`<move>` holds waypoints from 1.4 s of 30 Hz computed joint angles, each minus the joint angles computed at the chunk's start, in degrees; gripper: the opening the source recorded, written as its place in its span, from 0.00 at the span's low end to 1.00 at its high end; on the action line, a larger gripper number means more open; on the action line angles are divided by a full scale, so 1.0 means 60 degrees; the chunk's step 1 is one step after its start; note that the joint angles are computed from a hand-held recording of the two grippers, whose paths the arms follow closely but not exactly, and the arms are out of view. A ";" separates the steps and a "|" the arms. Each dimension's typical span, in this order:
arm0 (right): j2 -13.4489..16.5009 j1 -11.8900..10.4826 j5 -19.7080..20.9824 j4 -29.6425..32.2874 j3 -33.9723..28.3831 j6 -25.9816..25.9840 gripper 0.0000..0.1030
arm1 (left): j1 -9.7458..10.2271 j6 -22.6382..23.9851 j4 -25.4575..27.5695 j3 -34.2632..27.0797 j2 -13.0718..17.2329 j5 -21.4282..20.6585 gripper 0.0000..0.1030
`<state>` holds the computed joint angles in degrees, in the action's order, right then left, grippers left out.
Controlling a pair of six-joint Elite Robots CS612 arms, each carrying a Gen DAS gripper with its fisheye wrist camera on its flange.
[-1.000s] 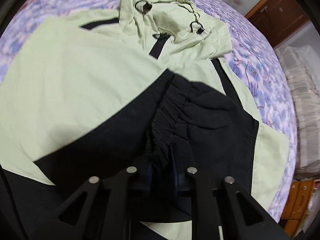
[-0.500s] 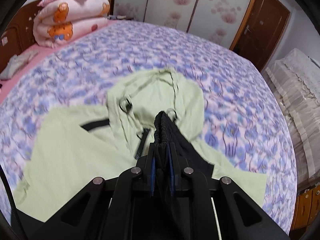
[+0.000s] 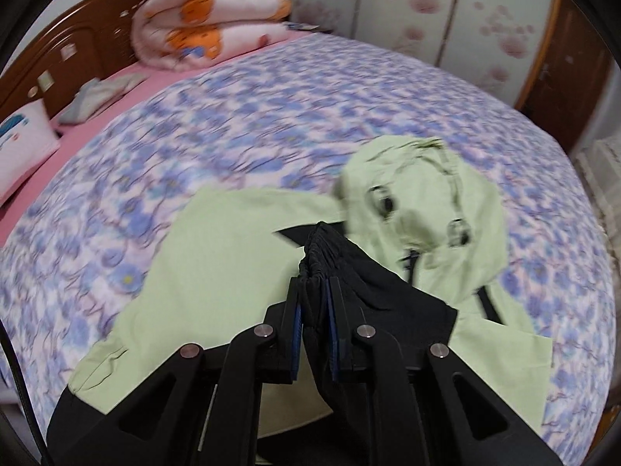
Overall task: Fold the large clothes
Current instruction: 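Lay the black cuff on the jacket front and open the right tool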
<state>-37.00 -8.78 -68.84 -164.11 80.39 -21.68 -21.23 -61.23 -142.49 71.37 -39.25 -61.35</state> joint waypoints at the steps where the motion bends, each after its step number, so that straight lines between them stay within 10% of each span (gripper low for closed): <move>1: 0.0005 0.0000 0.0053 -0.0032 -0.0008 -0.0174 0.46 | 0.0026 -0.0134 0.0104 0.0098 -0.0036 -0.0043 0.09; 4: 0.0031 0.0040 -0.0083 0.0054 -0.0088 -0.0639 0.23 | 0.0083 -0.0424 0.0311 0.0382 -0.0123 -0.0217 0.09; 25: 0.0242 0.0026 0.0075 0.2870 -0.1044 0.0872 0.15 | 0.0264 -0.0380 0.2823 -0.0312 0.0519 -0.0609 0.14; 35: -0.0235 0.0101 -0.0413 0.3009 -0.0699 0.0248 0.17 | 0.0068 0.0045 0.2873 -0.0013 0.0290 0.0581 0.36; 40: -0.0505 0.0019 0.0495 0.2880 -0.0394 0.0747 0.22 | -0.0195 0.1100 0.1354 0.0782 -0.0218 0.0581 0.38; 42: -0.0525 0.0029 0.0930 0.2718 -0.0328 0.0786 0.22 | -0.0256 0.1752 0.0412 0.1059 -0.0365 -0.0035 0.58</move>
